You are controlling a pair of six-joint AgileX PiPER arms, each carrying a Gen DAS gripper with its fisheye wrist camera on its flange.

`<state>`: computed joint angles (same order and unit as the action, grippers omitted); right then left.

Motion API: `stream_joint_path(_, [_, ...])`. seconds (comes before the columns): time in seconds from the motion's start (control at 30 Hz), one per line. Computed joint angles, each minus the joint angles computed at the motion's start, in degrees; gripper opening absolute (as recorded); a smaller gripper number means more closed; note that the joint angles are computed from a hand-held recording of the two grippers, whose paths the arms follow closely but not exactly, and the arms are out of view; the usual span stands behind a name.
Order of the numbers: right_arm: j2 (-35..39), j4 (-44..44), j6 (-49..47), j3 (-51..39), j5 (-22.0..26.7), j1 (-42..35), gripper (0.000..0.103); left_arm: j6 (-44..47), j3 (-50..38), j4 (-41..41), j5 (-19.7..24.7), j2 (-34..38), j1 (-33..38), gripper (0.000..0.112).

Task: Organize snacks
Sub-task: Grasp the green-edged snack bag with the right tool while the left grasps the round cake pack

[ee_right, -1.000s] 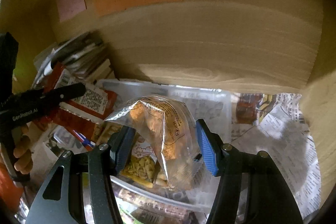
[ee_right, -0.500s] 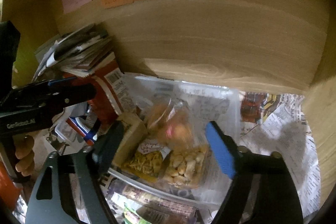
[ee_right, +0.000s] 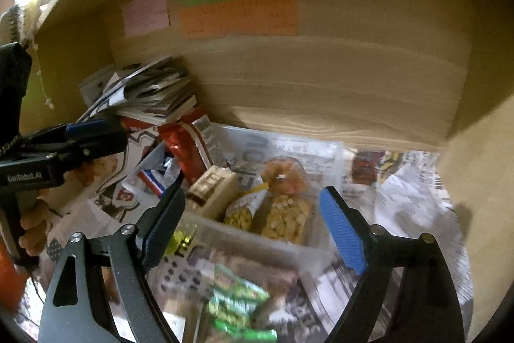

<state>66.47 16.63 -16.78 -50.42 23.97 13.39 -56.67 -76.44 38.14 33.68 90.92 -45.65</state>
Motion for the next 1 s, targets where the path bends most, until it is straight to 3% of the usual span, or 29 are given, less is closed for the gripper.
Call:
stream_joint_path(0.2, [-8.0, -7.9, 7.1, 6.2, 0.9, 1.4, 0.088, -6.4, 7.6, 6.0, 2.3, -5.8, -4.6, 0.091])
stream_joint_path(0.4, [-13.8, -18.2, 17.2, 12.8, 2.2, 4.7, 0.088, -11.6, 15.2, 9.8, 4.3, -9.4, -9.3, 0.092])
stream_joint_path(0.6, [-16.4, -15.7, 17.1, 18.7, 2.5, 3.7, 0.088, -15.6, 22.0, 8.5, 2.9, -10.6, -10.5, 0.092])
stream_joint_path(0.7, [-16.2, -20.5, 22.6, 20.9, 1.8, 4.7, 0.088, -17.7, 25.1, 7.3, 1.0, -10.5, -10.4, 0.092])
stream_joint_path(0.87, [-15.3, -9.1, 12.2, 23.2, 1.2, 1.0, 0.088, -21.9, 28.7, 7.8, -1.2, -9.2, -11.3, 0.092])
stream_joint_path(1.0, [-13.9, -18.9, 23.7, 24.8, -1.0, 6.4, 0.087, -24.4, 30.9, 8.8, -3.2, -8.9, -11.7, 0.091])
